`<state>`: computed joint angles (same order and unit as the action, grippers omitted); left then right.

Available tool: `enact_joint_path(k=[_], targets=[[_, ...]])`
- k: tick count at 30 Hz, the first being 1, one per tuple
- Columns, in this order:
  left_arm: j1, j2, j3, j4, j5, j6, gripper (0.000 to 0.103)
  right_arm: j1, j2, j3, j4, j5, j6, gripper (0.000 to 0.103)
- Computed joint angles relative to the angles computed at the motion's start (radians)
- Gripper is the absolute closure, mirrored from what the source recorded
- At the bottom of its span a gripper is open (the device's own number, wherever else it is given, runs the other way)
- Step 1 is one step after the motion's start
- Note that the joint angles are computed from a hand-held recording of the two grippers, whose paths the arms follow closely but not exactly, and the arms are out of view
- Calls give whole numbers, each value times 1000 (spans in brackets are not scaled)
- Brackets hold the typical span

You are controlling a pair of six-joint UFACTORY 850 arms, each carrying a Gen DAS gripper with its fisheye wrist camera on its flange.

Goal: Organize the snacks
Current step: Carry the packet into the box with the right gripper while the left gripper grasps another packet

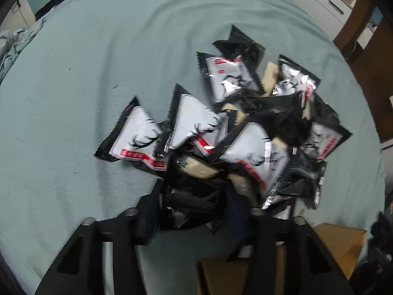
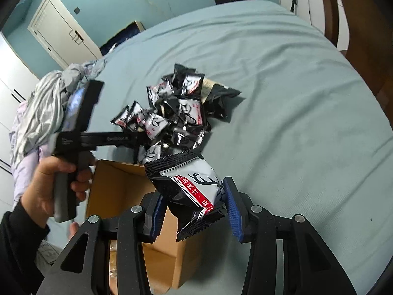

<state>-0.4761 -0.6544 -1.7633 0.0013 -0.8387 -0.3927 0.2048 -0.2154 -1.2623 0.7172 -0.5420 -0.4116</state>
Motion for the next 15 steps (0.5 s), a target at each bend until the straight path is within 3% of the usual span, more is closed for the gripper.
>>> enact_joint_path(k=[6,9,15], targets=[[-1,23,4,-8,8,-18,61,4,14,5,-22,37,25,61],[-1,85,47,26,58,-82,61,9,39,31,-21,82,23,61],[-47,245,182,254,133,-253,61,27,80,69,-69,127,55,61]])
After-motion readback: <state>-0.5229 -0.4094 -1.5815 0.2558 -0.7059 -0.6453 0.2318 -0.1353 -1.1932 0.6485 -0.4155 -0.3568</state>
